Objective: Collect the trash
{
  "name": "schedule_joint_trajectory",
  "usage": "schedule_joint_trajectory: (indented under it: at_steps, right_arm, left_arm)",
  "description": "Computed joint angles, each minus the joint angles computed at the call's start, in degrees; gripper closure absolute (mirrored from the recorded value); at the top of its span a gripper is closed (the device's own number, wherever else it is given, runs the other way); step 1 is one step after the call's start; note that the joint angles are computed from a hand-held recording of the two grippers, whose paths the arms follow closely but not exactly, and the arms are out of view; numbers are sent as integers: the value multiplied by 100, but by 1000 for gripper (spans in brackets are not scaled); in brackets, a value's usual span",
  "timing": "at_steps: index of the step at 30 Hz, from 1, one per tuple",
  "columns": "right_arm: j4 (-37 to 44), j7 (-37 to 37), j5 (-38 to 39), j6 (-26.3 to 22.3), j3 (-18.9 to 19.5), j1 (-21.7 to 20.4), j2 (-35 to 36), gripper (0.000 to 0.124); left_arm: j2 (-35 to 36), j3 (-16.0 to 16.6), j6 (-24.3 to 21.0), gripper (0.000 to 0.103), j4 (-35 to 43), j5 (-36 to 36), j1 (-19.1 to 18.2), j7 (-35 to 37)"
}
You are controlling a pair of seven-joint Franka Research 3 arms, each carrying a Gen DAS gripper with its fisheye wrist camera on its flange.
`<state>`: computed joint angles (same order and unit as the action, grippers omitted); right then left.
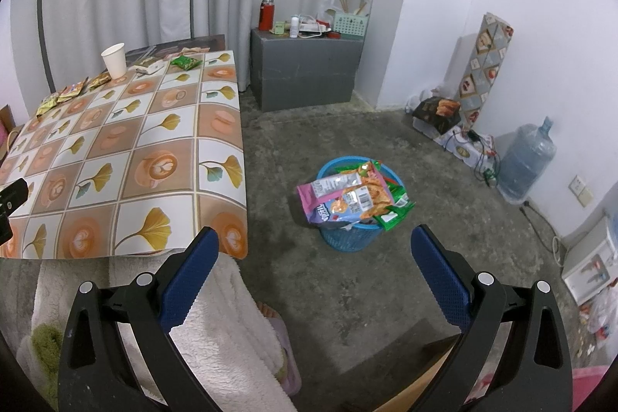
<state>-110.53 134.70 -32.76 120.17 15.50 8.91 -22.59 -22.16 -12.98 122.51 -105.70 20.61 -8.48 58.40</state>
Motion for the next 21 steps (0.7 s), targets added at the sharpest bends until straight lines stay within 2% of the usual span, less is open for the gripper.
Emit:
schedule_joint_trajectory:
  at_steps: [21]
  right_arm:
    - [17,-10,25,-10,-2,2,-3,28]
  left_arm:
    - [4,6,-36,5,18,2,-12,31]
